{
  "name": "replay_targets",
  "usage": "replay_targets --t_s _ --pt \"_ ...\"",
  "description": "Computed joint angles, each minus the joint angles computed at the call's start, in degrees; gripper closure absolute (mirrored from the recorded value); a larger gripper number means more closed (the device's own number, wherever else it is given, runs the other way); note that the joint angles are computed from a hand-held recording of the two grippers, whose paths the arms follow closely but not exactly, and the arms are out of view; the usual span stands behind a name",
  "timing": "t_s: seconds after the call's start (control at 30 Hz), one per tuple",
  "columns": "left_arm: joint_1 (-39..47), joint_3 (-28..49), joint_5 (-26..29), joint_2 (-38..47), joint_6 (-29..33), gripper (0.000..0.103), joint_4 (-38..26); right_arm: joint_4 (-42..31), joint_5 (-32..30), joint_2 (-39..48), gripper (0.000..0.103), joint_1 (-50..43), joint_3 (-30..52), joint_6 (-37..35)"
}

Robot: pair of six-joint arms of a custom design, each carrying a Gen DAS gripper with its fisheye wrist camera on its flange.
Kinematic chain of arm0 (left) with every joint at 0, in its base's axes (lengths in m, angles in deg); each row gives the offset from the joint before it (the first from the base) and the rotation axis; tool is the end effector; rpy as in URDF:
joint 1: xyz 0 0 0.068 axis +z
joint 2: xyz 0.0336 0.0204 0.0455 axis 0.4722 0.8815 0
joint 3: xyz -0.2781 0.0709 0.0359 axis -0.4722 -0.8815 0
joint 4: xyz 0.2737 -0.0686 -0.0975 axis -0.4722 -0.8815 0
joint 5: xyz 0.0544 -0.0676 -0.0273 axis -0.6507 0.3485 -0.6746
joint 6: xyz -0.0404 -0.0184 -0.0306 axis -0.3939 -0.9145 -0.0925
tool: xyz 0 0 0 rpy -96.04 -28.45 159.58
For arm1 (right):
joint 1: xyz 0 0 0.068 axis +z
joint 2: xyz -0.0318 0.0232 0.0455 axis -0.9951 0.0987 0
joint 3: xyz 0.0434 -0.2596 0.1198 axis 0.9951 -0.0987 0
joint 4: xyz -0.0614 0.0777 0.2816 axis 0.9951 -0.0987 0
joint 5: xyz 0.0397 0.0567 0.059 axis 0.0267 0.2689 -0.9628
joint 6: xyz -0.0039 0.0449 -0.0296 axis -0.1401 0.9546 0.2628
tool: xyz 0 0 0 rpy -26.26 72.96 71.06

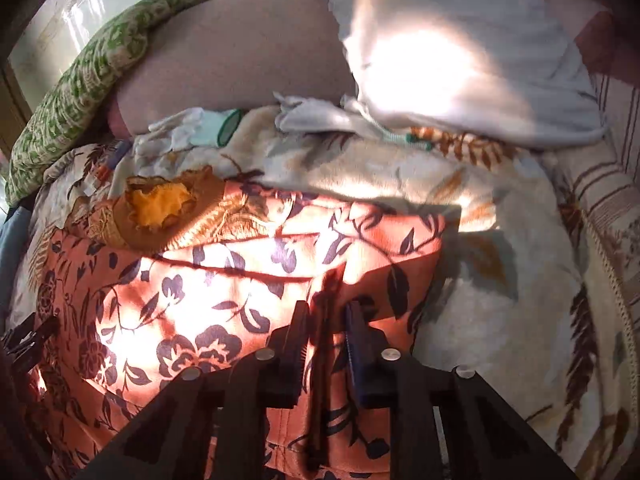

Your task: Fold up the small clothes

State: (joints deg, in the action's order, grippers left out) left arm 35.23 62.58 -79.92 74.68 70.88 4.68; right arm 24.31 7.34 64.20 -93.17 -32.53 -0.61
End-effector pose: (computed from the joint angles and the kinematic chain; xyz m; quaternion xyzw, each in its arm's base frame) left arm 0.2890 0.0338 0.1493 -0.0541 0.9519 -0.0063 0.3015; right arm 0.3451 -0.0498 0.1991 0.0201 0.9567 0.0179 0.2899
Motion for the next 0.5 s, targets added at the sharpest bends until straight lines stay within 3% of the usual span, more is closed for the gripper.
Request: replay_targets --t_s 0.13,0.2,0.27,0.3,0.33,0.37,0.47,0.5 --pt "1.1 -0.8 1.8 0.1 -0.4 0.008 1.7 1.3 3.1 2.7 0.09 -0.2 2.4 1.5" --pt "1.1 -0.9 1.8 0.1 -0.3 0.008 1.8 -0.9 -1.5 7.0 0.088 -2.0 3.8 3.0" --pt "1.6 -1.1 2.8 0.2 -0.3 0.007 2.2 2.0 -6.8 5.5 0.082 -4.2 0.8 4.5" --pt "1.8 -1.4 3.0 0.1 -0.4 0.007 2.5 2.2 -9.2 4.3 0.065 -5.0 -0.1 4.7" --pt "1.7 -1.5 2.9 0.1 -0.5 0.007 2.8 1.6 -11.4 4.0 0.023 -5.8 -0.2 4.8" --pt "1.5 -1.7 2.6 0.0 -0.5 0.007 3.0 0.9 -12.1 3.9 0.011 -5.9 0.0 5.2" --pt "2.1 -1.8 3.7 0.1 -0.5 0.007 3.3 2.4 -9.3 3.0 0.014 -4.0 -1.1 3.0" --pt "2.3 -1.8 4.1 0.0 -0.5 0.007 3.3 2.4 -7.9 3.0 0.025 -2.9 -1.2 1.9"
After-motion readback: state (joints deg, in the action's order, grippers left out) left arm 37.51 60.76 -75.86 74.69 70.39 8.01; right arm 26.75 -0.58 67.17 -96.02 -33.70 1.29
